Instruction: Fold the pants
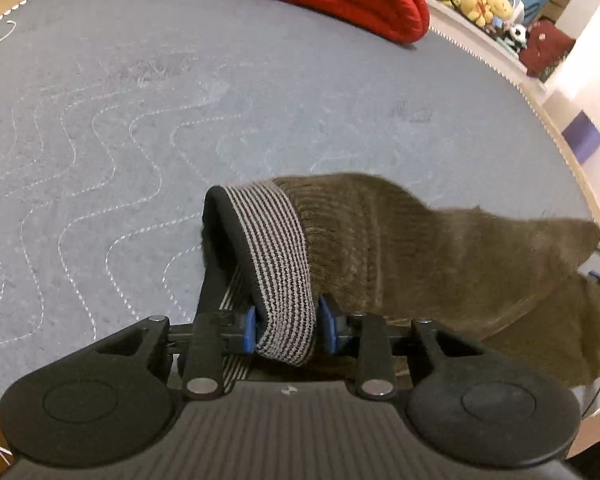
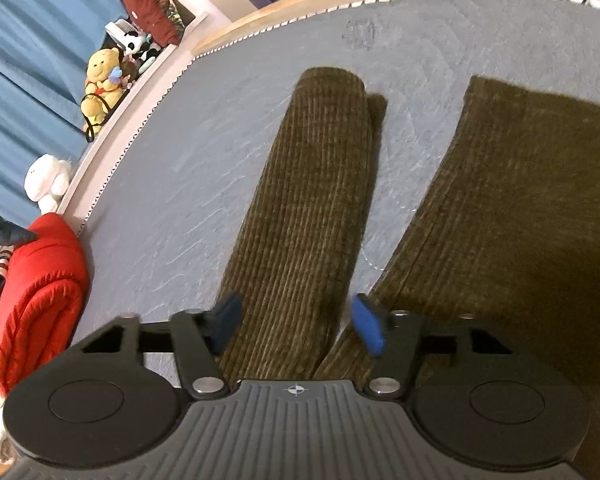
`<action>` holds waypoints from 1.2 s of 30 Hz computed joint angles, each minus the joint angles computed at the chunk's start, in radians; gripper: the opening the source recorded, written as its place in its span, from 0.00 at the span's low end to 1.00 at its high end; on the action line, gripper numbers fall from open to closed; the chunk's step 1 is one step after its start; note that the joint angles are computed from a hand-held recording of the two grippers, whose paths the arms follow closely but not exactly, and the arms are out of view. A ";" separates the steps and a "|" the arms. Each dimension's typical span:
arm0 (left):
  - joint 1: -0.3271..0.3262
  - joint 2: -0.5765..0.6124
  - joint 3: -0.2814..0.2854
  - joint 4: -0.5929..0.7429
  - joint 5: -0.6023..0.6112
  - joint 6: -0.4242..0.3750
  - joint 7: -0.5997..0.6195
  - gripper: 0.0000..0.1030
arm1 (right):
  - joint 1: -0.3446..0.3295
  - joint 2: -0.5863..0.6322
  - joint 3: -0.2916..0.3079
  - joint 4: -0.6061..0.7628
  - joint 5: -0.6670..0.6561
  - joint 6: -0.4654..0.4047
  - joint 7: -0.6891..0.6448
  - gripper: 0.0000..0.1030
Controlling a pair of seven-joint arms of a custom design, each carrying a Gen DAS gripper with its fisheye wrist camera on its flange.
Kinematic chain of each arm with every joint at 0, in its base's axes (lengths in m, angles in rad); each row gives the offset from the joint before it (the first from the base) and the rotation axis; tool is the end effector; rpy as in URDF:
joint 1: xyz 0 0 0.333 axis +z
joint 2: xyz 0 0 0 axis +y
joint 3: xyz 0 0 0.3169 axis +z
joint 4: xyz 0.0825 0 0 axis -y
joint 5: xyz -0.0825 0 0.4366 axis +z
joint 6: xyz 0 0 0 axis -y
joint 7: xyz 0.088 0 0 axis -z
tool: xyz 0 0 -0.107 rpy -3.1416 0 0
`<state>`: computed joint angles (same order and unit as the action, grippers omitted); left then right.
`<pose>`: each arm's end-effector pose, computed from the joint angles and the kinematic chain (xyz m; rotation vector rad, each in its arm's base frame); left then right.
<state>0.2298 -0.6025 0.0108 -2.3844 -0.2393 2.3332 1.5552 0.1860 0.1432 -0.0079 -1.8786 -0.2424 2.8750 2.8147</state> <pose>0.4511 0.1073 0.5855 -2.2786 1.5555 -0.7302 0.6801 0.1365 0.5133 -0.7982 2.1508 -0.2729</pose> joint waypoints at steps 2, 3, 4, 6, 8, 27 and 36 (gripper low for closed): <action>0.002 0.016 0.001 0.012 -0.007 0.008 -0.014 0.35 | -0.012 0.023 0.008 0.005 0.045 0.019 -0.019 0.47; 0.003 0.016 0.003 0.016 -0.007 0.002 -0.015 0.35 | -0.023 0.037 0.015 0.007 0.077 0.034 -0.040 0.42; 0.004 0.018 0.003 0.022 -0.003 -0.002 -0.015 0.35 | -0.032 0.048 0.023 0.008 0.106 0.051 -0.062 0.40; 0.006 0.022 0.002 0.028 0.005 -0.007 -0.012 0.35 | -0.046 0.076 0.035 0.019 0.155 0.075 -0.100 0.34; 0.008 0.024 0.003 0.030 0.008 -0.010 -0.010 0.35 | -0.041 0.097 0.025 0.032 0.160 0.079 -0.101 0.34; 0.006 -0.059 0.021 0.003 -0.013 0.020 0.016 0.31 | 0.290 -0.247 -0.338 -0.115 -0.756 -0.018 0.548 0.08; 0.093 -0.075 -0.036 0.002 0.092 -0.009 -0.095 0.52 | 0.295 -0.575 -0.337 -0.512 -0.333 -0.233 0.326 0.15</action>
